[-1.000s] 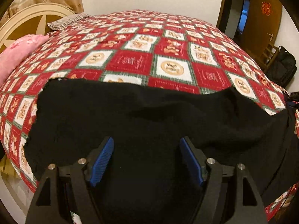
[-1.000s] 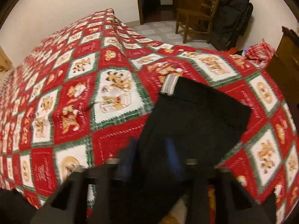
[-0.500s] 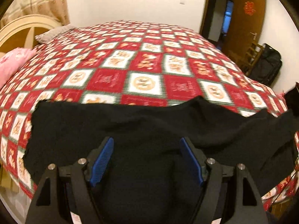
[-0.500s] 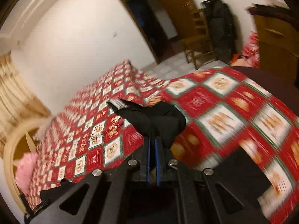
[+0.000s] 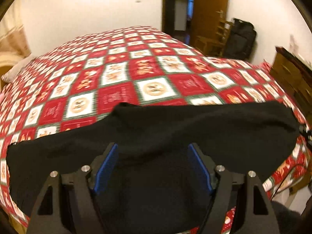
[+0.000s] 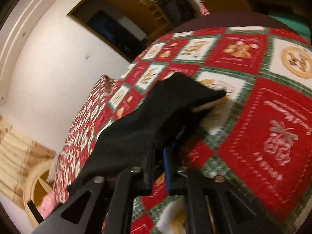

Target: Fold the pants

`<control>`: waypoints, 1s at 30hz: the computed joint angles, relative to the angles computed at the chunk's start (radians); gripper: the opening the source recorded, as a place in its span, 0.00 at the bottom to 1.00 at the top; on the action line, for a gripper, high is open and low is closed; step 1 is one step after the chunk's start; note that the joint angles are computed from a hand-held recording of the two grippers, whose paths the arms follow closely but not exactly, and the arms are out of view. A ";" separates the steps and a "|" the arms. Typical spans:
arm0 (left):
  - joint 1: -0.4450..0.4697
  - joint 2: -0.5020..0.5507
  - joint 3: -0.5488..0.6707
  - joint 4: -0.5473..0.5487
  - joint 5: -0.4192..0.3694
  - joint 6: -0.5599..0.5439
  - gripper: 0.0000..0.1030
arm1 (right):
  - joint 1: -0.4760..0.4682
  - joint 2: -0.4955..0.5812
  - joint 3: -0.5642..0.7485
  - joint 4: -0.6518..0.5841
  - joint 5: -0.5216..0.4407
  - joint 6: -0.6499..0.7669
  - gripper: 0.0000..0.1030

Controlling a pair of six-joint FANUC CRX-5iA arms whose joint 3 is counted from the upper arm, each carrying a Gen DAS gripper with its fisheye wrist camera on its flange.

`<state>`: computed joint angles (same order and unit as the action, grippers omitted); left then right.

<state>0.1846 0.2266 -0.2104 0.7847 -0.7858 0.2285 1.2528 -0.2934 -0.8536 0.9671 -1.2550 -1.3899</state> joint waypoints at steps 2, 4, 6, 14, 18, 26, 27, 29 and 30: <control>-0.006 -0.013 -0.019 -0.007 0.007 -0.037 0.74 | 0.032 -0.018 0.024 -0.054 -0.082 0.015 0.45; -0.012 -0.023 -0.036 -0.024 0.022 -0.072 0.74 | 0.076 -0.026 0.045 -0.079 -0.209 0.032 0.63; -0.016 -0.024 -0.035 -0.046 0.025 -0.070 0.74 | 0.078 -0.025 0.083 -0.103 -0.322 0.142 0.66; 0.037 0.005 -0.003 -0.025 -0.021 0.028 0.75 | -0.161 0.033 0.213 -0.185 -0.255 0.706 0.66; 0.061 0.018 0.013 -0.074 0.009 0.056 0.75 | -0.204 -0.013 0.137 -0.154 -0.127 0.671 0.66; 0.064 0.043 0.048 -0.091 0.005 0.134 0.75 | -0.397 -0.034 0.134 -0.221 0.109 0.938 0.40; 0.061 0.044 0.050 -0.096 0.006 0.137 0.75 | -0.422 -0.031 0.141 -0.234 0.140 0.976 0.40; 0.053 0.042 0.049 -0.110 0.017 0.141 0.75 | -0.470 -0.012 0.160 -0.248 0.202 1.065 0.40; 0.052 0.042 0.050 -0.113 0.020 0.143 0.75 | -0.487 0.003 0.173 -0.259 0.220 1.103 0.40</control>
